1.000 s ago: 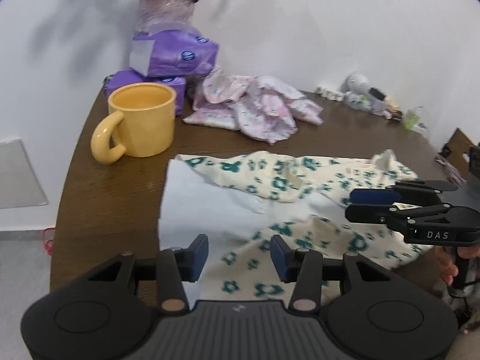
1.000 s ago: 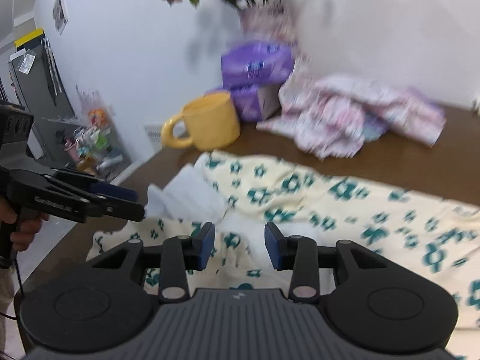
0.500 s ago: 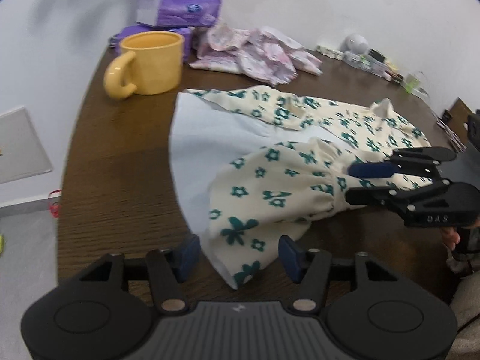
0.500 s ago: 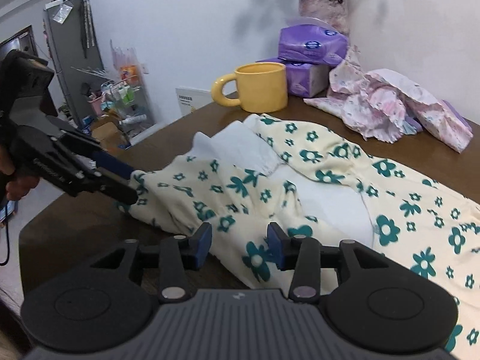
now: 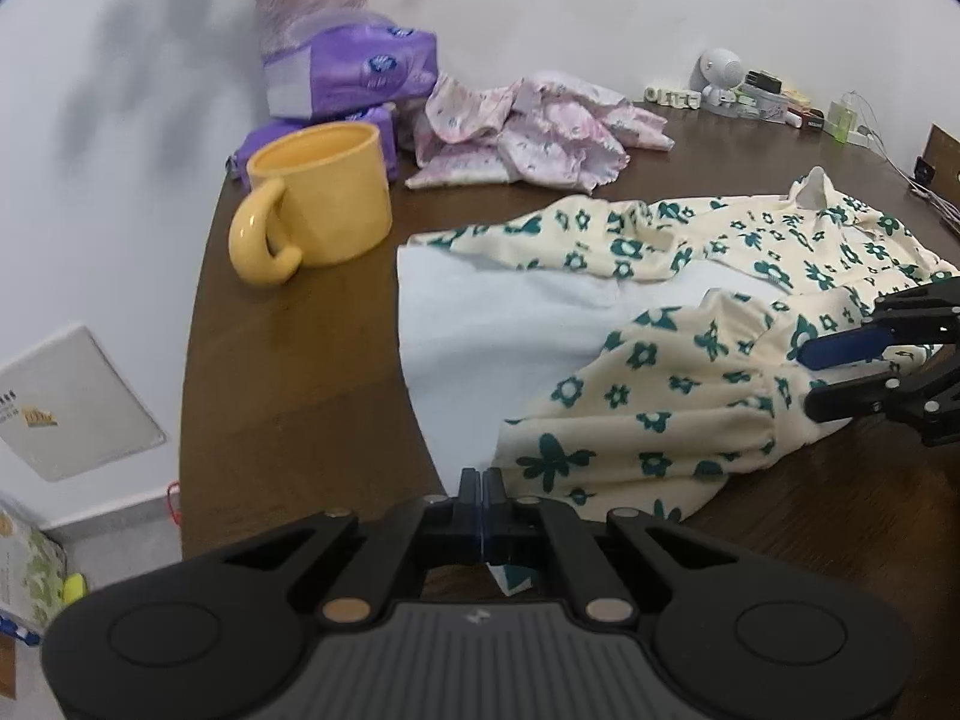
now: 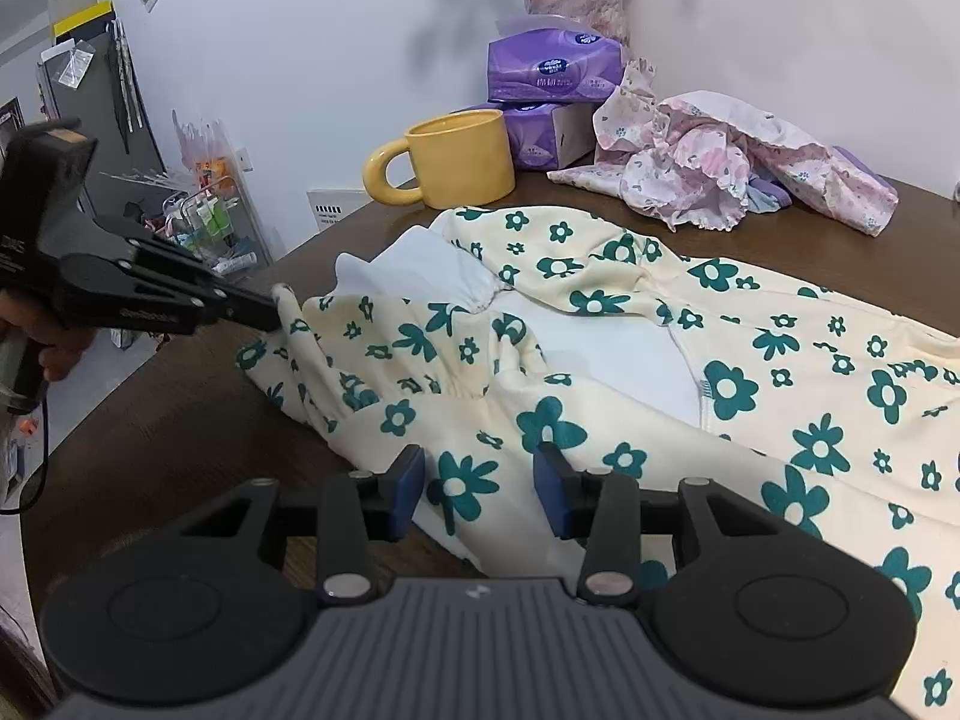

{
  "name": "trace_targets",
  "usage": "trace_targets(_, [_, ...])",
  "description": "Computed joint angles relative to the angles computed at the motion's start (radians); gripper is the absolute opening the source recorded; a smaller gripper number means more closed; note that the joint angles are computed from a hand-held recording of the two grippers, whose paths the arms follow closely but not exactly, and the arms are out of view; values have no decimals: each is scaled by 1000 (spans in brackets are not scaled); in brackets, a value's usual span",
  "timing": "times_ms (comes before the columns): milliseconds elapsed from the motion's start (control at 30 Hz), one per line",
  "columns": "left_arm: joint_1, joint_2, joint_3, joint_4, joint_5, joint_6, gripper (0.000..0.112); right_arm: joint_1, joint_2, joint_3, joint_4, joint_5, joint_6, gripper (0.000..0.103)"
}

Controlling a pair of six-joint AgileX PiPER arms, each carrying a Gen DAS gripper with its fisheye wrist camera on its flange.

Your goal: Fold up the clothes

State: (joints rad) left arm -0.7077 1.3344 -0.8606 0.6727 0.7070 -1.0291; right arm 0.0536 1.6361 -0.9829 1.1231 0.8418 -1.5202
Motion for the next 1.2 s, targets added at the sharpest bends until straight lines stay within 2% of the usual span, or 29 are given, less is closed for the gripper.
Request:
trace_targets(67, [24, -31, 27, -20, -35, -29, 1, 1, 0, 4, 11, -3, -13, 41])
trace_targets(133, [84, -96, 61, -137, -95, 24, 10, 0, 1, 6, 17, -1, -17, 41])
trace_targets(167, [113, -127, 76, -201, -122, 62, 15, -2, 3, 5, 19, 2, -18, 42])
trace_targets(200, [131, -155, 90, -252, -144, 104, 25, -4, 4, 5, 22, 5, -21, 42])
trace_targets(267, [150, -186, 100, -333, -158, 176, 39, -8, 6, 8, 32, 10, -31, 43])
trace_targets(367, [160, -162, 83, -416, -149, 257, 40, -7, 6, 16, 47, 8, -51, 46])
trace_targets(433, [152, -126, 69, -412, -135, 250, 36, -5, 3, 24, 57, 4, -65, 47])
trace_targets(467, [145, -112, 64, -400, -133, 239, 30, -4, 1, 28, 61, 2, -71, 47])
trace_targets(500, [136, -104, 65, -377, -142, 223, 9, -4, 0, 30, 64, 0, -75, 47])
trace_targets(533, [136, -94, 61, -382, -145, 230, 0, -4, -1, 32, 69, -1, -79, 47])
trace_targets(600, [112, -86, 69, -305, -152, 157, 1, -5, -1, 38, 79, -1, -91, 48])
trace_targets(667, [68, -81, 75, -184, -135, 50, 0, -7, -4, 48, 95, -1, -108, 50])
trace_targets(833, [-6, -82, 95, 14, -86, -149, 0, -41, -32, 74, 129, 14, -143, 50])
trace_targets(1033, [-63, -63, 116, 156, -60, -308, 0, -122, -95, 107, 159, -20, -165, 51])
trace_targets(1200, [-87, -47, 114, 208, -39, -360, 0, -204, -129, 117, 114, -64, -130, 50])
